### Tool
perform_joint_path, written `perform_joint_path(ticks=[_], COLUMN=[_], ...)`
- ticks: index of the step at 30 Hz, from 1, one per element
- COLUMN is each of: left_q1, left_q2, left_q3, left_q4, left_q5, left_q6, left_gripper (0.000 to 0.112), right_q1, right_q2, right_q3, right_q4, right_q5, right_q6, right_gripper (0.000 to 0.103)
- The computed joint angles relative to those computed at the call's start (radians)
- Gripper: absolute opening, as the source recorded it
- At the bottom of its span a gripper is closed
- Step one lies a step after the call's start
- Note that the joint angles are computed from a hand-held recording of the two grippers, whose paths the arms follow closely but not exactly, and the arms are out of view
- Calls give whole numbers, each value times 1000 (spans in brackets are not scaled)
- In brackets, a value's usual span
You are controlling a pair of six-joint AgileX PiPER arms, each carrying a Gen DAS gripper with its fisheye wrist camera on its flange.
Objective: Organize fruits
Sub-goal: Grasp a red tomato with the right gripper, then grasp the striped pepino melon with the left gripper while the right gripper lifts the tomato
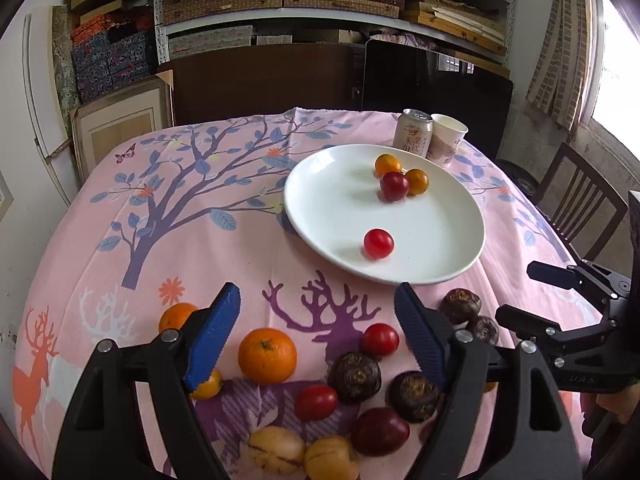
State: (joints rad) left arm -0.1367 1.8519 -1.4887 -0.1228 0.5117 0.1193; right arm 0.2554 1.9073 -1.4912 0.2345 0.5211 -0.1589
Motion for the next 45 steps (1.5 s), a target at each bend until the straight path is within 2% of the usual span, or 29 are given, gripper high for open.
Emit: perform_joint_path(ticks=[6,13,18,22,23,27,29,30,31,32,34,40,43,45], left_q1=[49,105,147,197,208,239,242,241,237,233,222,150,121,118], left_q2=[-111,-175,-214,-242,-249,-273,-279,-280,-280,-276,-263,-198,-146,-110], left_q3=[174,310,395,445,455,496,513,519,523,523,515,480,442,406], left_q4=[-68,-154,-221,-314,-335,-404,-404,-397,-384,-369,-340,-191,-114,-133], left_q5=[-47,-86,-104,-94,-92,-88,-92,-96,-99,-101,-101,-117,-104,-77], left_q6=[105,217,324,432,460,566,590,593,588,577,547,416,341,356], left_gripper=[80,80,80,80,80,80,80,80,80,80,80,79,61,58], right_q1=[37,129,217,252,257,257,261,266,270,263,243,223,206,194], right_q2=[-104,-165,-173,-125,-109,-35,-17,-11,-7,-4,-16,-81,-116,-129], right_q3=[155,275,307,266,247,165,139,134,128,127,147,245,293,312], right_q4=[-3,-7,-40,-47,-47,-44,-62,-89,-128,-128,-34,91,150,181], right_q5=[-48,-73,-65,-31,-20,24,20,16,9,5,-6,-48,-66,-71], right_q6=[24,62,92,99,100,109,124,152,191,196,125,5,-50,-82], right_gripper=[82,83,83,81,79,59,58,51,38,32,31,31,31,31])
